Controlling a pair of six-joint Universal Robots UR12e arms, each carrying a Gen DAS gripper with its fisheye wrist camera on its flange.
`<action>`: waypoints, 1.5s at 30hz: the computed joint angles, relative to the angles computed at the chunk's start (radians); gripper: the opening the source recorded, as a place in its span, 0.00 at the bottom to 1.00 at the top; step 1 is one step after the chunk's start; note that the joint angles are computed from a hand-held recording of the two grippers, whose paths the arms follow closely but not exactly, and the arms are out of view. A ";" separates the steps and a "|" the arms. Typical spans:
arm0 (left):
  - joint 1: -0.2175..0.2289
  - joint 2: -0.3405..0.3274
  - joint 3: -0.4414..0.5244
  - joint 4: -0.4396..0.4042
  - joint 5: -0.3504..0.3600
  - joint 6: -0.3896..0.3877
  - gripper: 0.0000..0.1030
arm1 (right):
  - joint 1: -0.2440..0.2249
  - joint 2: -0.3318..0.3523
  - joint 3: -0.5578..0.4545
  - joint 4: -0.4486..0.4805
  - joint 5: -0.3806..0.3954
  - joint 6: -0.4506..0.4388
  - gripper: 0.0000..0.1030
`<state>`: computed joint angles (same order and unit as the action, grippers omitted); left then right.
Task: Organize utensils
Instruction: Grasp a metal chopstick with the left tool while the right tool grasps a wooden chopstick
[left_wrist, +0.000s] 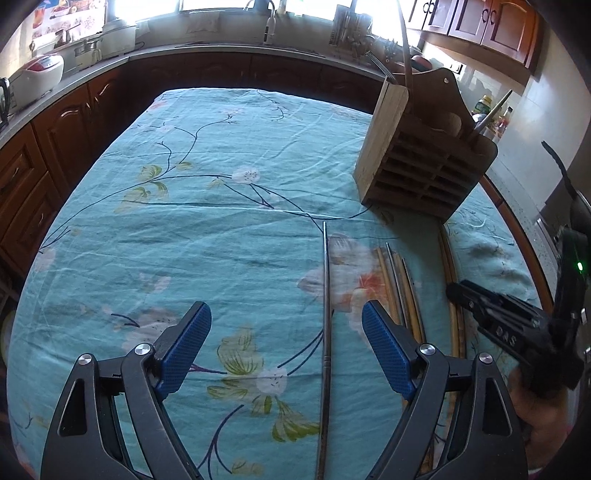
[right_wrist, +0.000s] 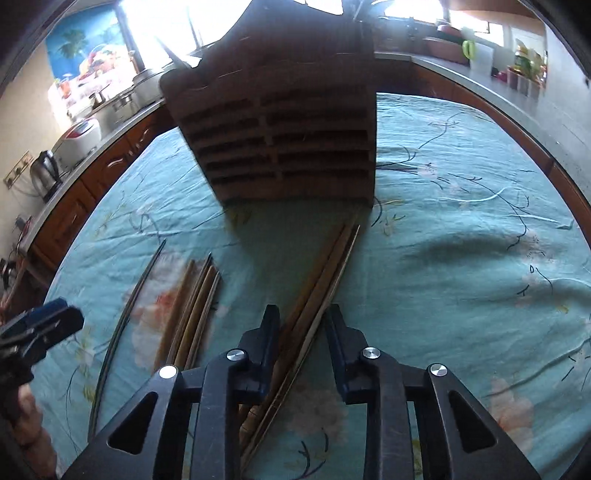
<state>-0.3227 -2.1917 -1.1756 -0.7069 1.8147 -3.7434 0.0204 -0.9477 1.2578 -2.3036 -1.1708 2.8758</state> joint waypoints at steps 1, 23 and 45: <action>0.001 0.001 -0.002 0.000 -0.002 -0.001 0.83 | -0.004 -0.009 0.013 0.001 0.006 -0.026 0.25; 0.014 -0.094 0.171 -0.112 -0.004 0.096 0.83 | -0.027 0.011 -0.032 0.030 0.091 0.035 0.29; 0.026 -0.147 0.257 -0.174 -0.107 0.212 0.04 | -0.030 0.043 -0.083 0.040 0.118 0.068 0.04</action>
<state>-0.2971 -2.3387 -0.9183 -0.8810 1.7074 -3.5313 -0.0095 -0.9046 1.1751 -2.2641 -1.0532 2.9438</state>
